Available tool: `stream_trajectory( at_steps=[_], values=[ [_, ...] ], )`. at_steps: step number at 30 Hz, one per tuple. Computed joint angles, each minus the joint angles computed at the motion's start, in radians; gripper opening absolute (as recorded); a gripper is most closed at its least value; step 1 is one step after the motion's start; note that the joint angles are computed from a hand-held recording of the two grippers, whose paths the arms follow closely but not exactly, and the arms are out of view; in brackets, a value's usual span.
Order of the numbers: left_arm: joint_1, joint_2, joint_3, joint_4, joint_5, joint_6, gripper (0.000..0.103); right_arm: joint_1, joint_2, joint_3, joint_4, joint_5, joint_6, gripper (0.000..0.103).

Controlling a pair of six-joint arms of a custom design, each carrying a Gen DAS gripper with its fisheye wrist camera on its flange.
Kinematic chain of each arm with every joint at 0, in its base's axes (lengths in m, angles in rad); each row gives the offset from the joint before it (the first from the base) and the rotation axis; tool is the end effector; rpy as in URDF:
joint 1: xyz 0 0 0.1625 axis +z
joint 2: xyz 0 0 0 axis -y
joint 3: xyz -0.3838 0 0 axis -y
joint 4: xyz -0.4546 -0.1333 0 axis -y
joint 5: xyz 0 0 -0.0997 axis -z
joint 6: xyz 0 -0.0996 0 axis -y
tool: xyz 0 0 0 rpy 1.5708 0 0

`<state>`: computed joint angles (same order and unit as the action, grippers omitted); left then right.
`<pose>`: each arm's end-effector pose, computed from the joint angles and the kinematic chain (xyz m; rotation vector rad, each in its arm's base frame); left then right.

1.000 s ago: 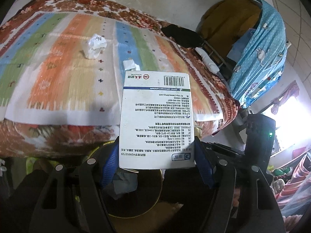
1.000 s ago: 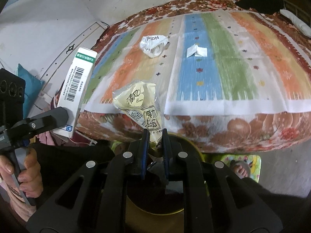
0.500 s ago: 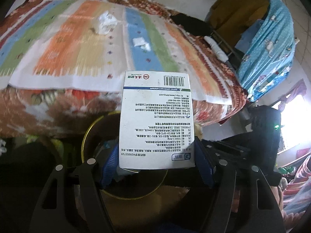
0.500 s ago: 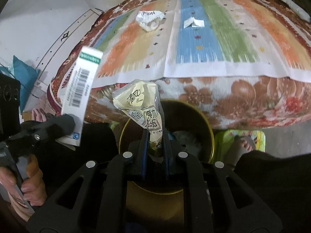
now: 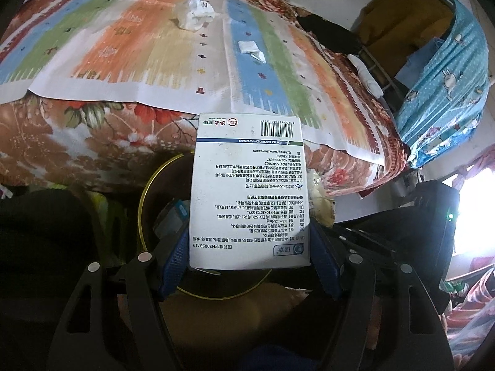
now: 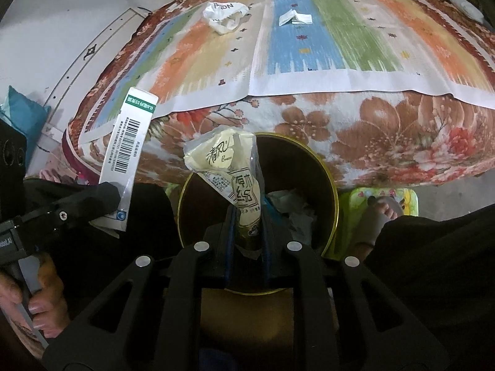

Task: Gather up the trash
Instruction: 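Open the left gripper over the bin while the right gripper releases the wrapper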

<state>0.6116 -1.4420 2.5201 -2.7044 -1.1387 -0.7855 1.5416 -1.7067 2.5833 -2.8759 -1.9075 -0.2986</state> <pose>-0.2015 -0.3551 0.0578 0.2306 2.8487 -0.5314 0.0896 -0.3714 0.1493 0.2636 -2.6880 0.5046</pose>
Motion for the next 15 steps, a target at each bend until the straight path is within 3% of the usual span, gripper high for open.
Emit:
stream_trajectory(
  at_steps=[1,3,15],
  values=[
    [0.0,0.004,0.001,-0.009,0.007,-0.003,0.082,-0.003,0.007,-0.004,0.004,-0.003,0.009,0.038],
    [-0.003,0.008,0.0,-0.004,0.032,-0.024,0.096,-0.009,0.016,-0.007,0.012,0.001,0.021,0.043],
    [-0.006,-0.004,0.002,0.006,0.063,-0.057,0.096,-0.006,0.025,-0.007,0.0,0.0,0.019,0.046]
  ],
)
